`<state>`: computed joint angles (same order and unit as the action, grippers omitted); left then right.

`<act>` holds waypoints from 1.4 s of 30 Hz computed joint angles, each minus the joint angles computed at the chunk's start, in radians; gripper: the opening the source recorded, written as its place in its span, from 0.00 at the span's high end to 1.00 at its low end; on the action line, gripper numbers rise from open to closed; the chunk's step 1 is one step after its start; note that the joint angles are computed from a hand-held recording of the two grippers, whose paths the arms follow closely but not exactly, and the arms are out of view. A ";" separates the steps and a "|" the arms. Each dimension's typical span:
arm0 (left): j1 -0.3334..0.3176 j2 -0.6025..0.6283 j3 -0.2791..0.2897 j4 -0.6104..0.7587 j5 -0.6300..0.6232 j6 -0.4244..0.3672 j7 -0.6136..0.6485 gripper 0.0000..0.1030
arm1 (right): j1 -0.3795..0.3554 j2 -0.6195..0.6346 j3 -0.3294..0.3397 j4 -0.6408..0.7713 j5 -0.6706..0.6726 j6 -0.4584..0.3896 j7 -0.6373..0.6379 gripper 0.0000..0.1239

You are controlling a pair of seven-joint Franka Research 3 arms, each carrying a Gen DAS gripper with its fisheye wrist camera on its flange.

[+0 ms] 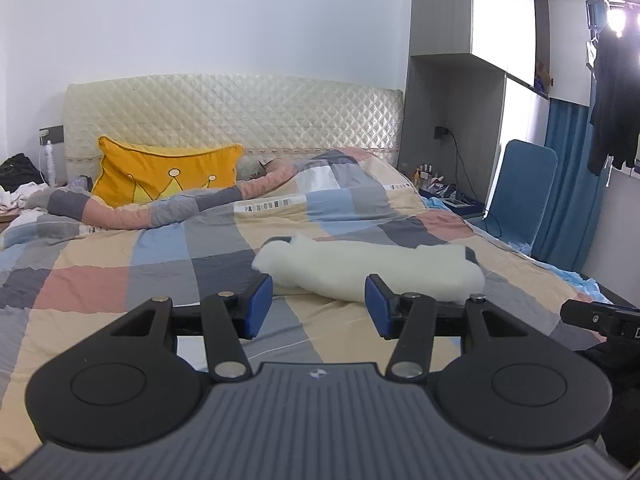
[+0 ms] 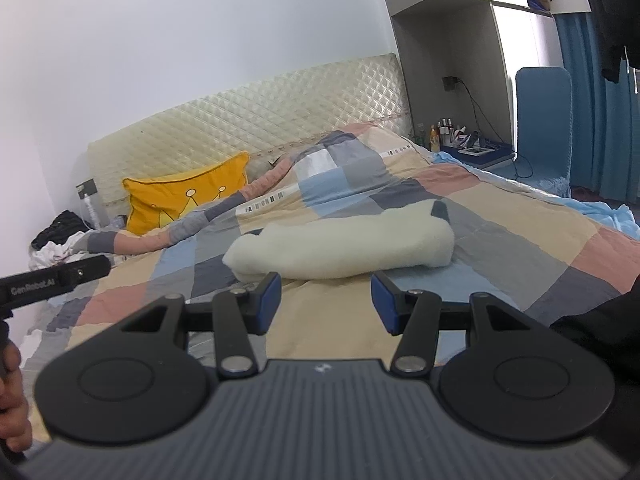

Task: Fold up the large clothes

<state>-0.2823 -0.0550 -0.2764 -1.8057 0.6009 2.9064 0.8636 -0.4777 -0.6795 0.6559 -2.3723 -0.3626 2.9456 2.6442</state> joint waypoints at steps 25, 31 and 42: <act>0.015 -0.047 -0.012 -0.009 0.070 -0.053 -0.067 0.00 | 0.020 0.000 -0.008 0.027 -0.049 -0.062 -0.008 0.43; 0.018 -0.051 -0.018 -0.009 0.059 -0.077 -0.061 0.00 | 0.013 0.013 0.003 0.049 -0.086 -0.089 0.006 0.20; 0.009 -0.053 -0.015 -0.005 0.013 -0.109 -0.018 0.00 | 0.011 0.012 0.003 0.058 -0.155 -0.109 0.077 0.17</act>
<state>-0.2734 -0.1077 -0.2918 -1.8102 0.6137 2.7979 0.8451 -0.4669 -0.6676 0.6591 -2.3143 -0.5173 2.8361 2.7216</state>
